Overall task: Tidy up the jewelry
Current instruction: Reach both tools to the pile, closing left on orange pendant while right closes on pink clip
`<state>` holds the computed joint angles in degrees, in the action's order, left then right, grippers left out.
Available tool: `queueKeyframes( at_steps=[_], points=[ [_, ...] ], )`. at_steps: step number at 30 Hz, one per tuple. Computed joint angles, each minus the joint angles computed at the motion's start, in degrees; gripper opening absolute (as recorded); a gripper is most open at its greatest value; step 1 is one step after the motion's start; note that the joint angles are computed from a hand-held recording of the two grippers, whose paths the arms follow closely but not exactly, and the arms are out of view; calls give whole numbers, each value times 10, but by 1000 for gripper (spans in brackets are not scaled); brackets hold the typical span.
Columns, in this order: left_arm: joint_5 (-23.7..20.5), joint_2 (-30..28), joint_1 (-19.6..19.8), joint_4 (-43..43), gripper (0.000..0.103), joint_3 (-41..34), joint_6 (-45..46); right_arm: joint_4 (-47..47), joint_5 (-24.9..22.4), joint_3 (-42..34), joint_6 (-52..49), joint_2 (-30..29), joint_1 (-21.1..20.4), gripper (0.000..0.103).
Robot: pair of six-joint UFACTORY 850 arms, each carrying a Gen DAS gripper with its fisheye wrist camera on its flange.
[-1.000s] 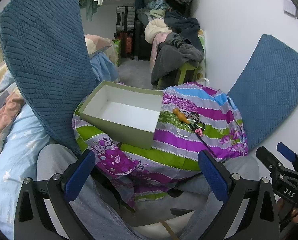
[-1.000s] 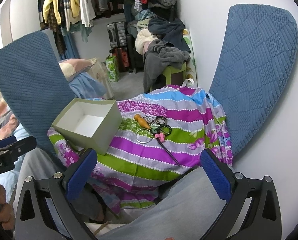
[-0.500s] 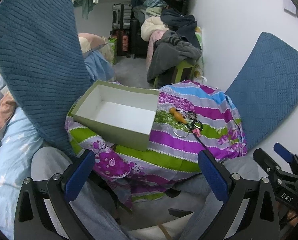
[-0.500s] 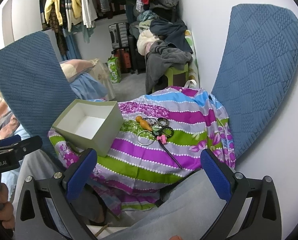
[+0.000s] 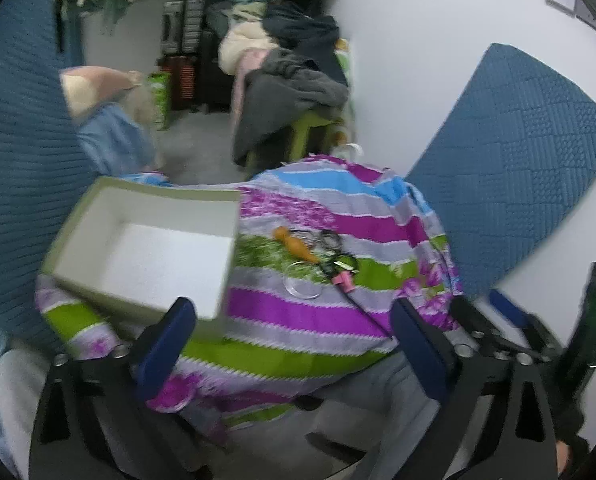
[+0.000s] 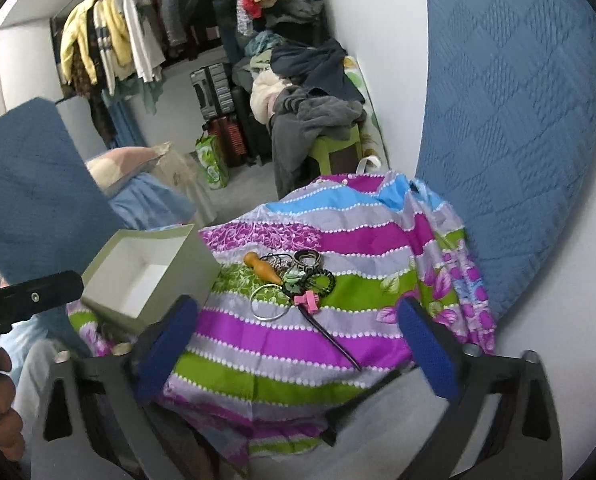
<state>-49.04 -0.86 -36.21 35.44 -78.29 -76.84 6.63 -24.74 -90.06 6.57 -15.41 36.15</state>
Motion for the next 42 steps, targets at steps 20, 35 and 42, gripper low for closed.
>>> queueKeyframes(
  at_steps=[20,35,42],
  points=[
    [142,-161,102,-185,67,-67,154,277,-103,-147,-277,-206,-51,39],
    [144,-235,142,-217,59,-99,165,149,-133,-223,-271,-279,-32,39],
    [153,-251,151,-223,58,-103,161,139,-138,-234,-298,-290,-24,28]
  ],
)
